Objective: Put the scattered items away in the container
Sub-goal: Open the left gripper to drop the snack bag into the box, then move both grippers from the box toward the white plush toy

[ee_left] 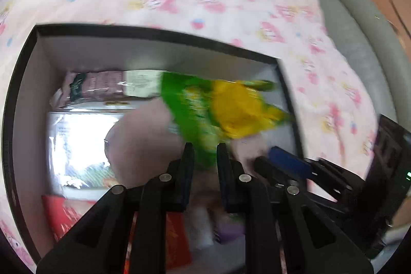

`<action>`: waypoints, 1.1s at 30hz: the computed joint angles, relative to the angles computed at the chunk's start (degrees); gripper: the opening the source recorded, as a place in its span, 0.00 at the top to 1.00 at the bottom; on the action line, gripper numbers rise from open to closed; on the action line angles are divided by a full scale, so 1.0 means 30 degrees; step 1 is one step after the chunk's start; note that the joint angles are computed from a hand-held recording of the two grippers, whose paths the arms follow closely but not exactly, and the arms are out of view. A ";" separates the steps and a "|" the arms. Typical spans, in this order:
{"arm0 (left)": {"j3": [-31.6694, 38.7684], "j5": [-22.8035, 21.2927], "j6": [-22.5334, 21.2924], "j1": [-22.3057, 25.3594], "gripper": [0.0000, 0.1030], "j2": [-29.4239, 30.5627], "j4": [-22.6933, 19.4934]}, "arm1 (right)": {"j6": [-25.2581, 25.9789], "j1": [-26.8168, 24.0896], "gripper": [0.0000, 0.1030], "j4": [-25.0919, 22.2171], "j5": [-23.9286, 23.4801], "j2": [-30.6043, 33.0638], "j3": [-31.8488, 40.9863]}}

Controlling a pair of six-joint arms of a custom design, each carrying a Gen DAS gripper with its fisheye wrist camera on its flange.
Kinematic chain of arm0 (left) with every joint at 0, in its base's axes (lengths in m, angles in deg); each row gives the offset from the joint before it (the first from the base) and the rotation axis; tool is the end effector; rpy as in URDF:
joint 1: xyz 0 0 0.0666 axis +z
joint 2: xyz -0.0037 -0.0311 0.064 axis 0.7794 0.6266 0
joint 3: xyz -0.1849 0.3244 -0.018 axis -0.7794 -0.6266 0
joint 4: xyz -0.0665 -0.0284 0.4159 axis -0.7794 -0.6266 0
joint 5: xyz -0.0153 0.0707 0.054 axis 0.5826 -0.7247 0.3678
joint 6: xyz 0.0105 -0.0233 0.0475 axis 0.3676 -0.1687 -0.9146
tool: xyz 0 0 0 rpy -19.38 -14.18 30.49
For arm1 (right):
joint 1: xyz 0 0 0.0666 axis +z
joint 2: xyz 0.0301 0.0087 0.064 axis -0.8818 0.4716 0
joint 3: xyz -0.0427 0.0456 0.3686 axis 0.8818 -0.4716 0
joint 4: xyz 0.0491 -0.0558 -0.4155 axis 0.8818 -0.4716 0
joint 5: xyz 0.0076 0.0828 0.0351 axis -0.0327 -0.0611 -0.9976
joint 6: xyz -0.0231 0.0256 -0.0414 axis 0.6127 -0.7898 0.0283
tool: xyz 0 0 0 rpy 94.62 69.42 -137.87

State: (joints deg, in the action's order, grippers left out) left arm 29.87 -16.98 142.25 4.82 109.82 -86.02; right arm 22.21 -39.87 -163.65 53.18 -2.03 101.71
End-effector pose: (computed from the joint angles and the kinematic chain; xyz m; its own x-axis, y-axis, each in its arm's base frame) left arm 0.4163 -0.4316 0.4863 -0.8473 -0.4157 -0.3304 -0.2234 0.8435 -0.4884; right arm 0.4482 0.1889 0.4754 -0.7868 -0.4153 -0.4566 -0.5303 0.8333 0.1559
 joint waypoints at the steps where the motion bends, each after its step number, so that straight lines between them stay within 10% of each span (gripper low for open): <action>1: 0.0178 0.0041 -0.0087 -0.0202 0.85 -0.0029 0.0069 | -0.0018 -0.0070 0.78 0.0030 -0.0189 -0.0330 -0.0153; 7: 0.2241 -0.3115 -0.0063 -0.2332 0.82 0.0224 -0.2634 | -0.1470 -0.0042 0.76 0.1048 0.0467 -0.2953 -0.1497; 18: 0.0370 -0.6093 0.2044 -0.5744 0.75 -0.2291 -0.2286 | -0.2499 0.1568 0.71 0.0192 0.0611 -0.7757 -0.3809; 33: -0.2691 -0.9742 0.7515 -0.8330 0.75 -0.6442 -0.6154 | -0.3748 0.7581 0.71 0.0346 0.2222 -0.8216 -0.2849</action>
State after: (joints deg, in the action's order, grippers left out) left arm 21.80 -46.20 164.80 -20.17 90.49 -104.48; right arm 10.97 -17.13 -162.61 59.85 -26.68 93.16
